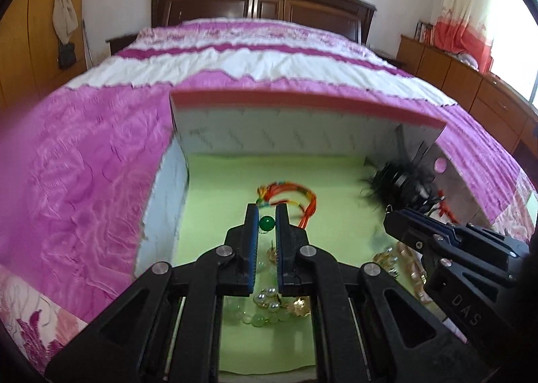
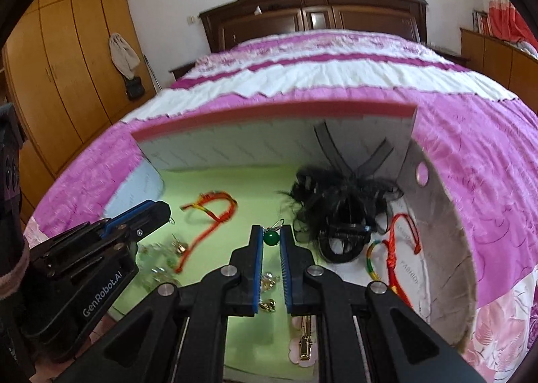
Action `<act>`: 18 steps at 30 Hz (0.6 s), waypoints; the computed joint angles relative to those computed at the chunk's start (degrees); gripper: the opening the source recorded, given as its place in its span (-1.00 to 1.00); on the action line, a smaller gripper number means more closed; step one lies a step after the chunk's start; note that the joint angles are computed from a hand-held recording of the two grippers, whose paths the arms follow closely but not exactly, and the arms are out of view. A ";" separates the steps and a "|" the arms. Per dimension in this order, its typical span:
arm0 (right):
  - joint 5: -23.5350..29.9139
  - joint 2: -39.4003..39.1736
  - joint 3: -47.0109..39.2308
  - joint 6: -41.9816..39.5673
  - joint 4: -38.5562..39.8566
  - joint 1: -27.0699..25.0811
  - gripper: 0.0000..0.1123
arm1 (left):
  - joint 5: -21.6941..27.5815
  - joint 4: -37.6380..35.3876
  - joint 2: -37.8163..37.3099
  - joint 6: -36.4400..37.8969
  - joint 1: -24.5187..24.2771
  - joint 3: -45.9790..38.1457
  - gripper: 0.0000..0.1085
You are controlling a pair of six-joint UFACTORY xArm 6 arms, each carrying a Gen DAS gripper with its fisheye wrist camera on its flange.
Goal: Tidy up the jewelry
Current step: 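Open both tools to release the green-bead earrings in the box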
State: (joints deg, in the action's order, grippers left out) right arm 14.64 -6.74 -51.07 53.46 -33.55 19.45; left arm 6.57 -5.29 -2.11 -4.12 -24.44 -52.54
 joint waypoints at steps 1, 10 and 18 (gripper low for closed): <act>1.02 0.51 -0.35 -0.45 0.90 0.08 -0.79 | 0.49 -0.56 0.19 0.39 -0.07 -0.20 -0.97; -2.80 -1.24 2.14 -3.62 7.53 -0.66 -0.46 | 1.55 -5.82 -1.44 3.54 -0.30 0.33 -0.53; -1.84 -7.66 4.73 -1.78 5.53 0.55 -0.46 | 2.70 -3.16 -7.21 0.98 0.08 3.11 -0.49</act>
State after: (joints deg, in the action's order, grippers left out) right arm 12.79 -14.40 -46.34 51.69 -28.02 20.00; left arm 9.27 -8.45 -9.32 -3.14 -24.36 -49.43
